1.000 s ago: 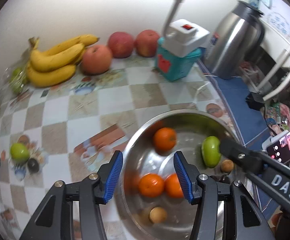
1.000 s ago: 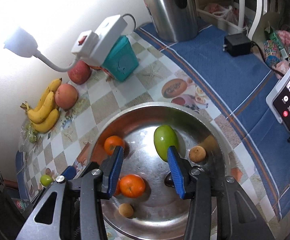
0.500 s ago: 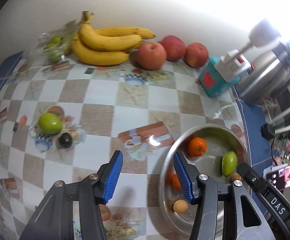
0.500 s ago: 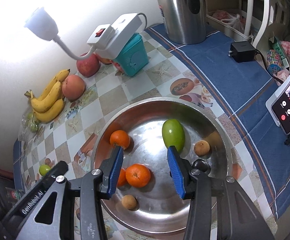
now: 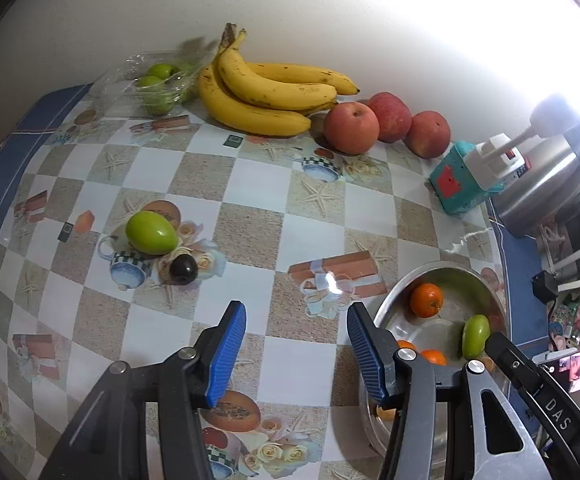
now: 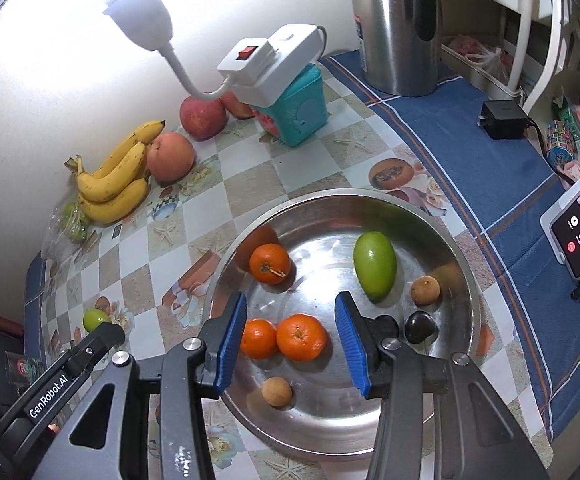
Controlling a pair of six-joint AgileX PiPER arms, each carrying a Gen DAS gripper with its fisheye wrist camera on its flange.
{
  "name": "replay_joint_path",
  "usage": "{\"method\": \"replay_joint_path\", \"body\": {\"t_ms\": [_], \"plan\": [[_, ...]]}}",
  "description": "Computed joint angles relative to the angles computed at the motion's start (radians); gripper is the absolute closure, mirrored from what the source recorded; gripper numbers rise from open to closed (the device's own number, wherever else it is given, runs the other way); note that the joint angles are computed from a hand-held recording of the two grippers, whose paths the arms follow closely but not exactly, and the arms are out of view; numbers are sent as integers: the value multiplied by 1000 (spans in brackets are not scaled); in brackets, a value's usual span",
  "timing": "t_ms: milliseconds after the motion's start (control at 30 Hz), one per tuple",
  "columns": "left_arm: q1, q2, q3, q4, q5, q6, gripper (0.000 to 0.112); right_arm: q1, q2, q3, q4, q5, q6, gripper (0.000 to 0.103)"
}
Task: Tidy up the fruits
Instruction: 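Move both tools away from the bowl toward the green mango and plum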
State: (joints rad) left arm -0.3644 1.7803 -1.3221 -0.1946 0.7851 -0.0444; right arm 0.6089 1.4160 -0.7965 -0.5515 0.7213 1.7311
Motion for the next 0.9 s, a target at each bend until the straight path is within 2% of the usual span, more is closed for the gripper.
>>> {"method": "replay_joint_path", "body": {"t_ms": [100, 133, 167, 200, 333, 400, 700, 900], "plan": [[8, 5, -5, 3, 6, -3, 49, -1, 14, -12, 6, -3, -13, 54], [9, 7, -6, 8, 7, -7, 43, -1, 19, -15, 8, -4, -16, 49], [10, 9, -6, 15, 8, -13, 40, -3, 26, -17, 9, -6, -22, 38], [9, 11, -8, 27, 8, -26, 36, -3, 33, -21, 13, -5, -32, 31], [9, 18, -5, 76, 1, -70, 16, -5, 56, -35, 19, -2, -51, 30], [15, 23, -6, 91, 0, -83, 12, -4, 66, -41, 18, 5, -58, 19], [20, 31, -6, 202, -14, -168, 9, -2, 80, -43, 5, 3, -40, 19], [22, 43, -7, 188, -12, -149, 9, 1, 80, -35, -16, -16, 0, 19]]}}
